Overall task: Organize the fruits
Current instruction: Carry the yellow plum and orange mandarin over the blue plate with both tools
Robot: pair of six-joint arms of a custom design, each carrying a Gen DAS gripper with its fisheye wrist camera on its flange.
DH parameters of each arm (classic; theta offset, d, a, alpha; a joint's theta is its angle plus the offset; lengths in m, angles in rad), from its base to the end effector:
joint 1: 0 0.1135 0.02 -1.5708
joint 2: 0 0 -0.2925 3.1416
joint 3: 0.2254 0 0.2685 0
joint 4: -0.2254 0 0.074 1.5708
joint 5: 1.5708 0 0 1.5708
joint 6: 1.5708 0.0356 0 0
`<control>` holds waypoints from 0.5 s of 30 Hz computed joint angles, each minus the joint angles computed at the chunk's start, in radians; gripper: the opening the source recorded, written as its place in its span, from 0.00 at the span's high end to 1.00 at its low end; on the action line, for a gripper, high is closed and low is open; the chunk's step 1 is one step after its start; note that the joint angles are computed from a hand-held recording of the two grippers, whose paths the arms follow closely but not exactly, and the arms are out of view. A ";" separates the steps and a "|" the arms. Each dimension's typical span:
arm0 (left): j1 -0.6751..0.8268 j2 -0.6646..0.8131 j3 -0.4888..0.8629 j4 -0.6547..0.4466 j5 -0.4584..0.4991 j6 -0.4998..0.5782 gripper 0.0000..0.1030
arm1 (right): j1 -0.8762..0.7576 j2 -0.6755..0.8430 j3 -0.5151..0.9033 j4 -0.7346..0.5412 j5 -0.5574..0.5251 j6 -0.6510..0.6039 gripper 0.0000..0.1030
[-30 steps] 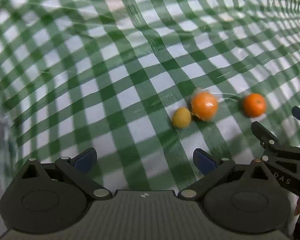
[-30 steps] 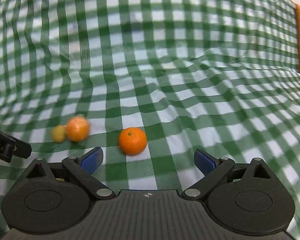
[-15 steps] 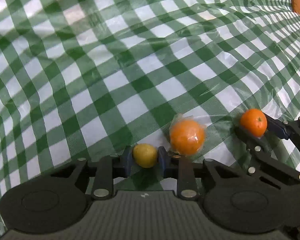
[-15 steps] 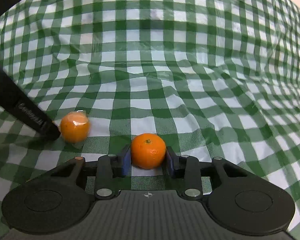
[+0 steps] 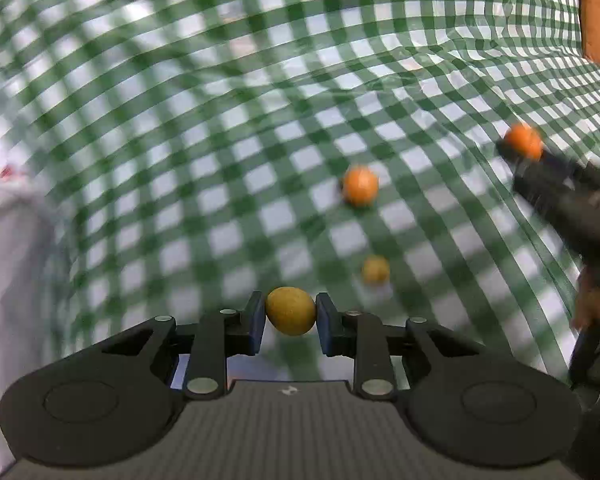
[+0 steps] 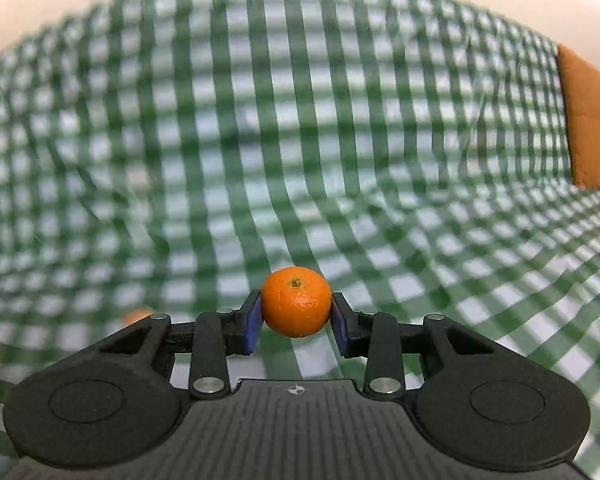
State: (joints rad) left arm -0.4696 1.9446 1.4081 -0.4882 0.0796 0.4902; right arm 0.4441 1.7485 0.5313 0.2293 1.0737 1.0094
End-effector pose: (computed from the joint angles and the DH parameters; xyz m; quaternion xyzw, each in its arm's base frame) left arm 0.3904 -0.2013 0.2100 0.4538 0.8485 -0.0355 0.2698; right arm 0.2561 0.0872 0.1007 0.3707 0.7494 -0.2020 0.5100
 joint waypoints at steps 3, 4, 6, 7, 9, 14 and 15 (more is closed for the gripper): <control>0.050 -0.179 -0.168 0.014 -0.006 0.024 0.71 | 0.192 -0.141 0.051 -0.387 0.115 0.234 0.64; 0.067 -0.232 -0.212 0.011 -0.004 0.034 0.71 | 0.261 -0.150 0.095 -0.567 0.135 0.367 0.64; 0.108 -0.322 -0.273 -0.022 0.023 0.048 0.71 | 0.421 -0.130 0.196 -0.931 0.130 0.673 0.64; 0.131 -0.363 -0.297 -0.045 0.040 0.055 0.71 | 0.504 -0.099 0.257 -1.096 0.106 0.817 0.64; 0.178 -0.443 -0.342 -0.089 0.067 0.071 0.71 | 0.640 -0.024 0.374 -1.323 0.048 0.997 0.64; 0.334 -0.611 -0.424 -0.197 0.148 0.169 0.71 | 0.847 0.091 0.618 -1.560 -0.017 1.060 0.64; 0.377 -0.640 -0.436 -0.223 0.168 0.195 0.71 | 0.874 0.105 0.657 -1.583 -0.024 1.065 0.64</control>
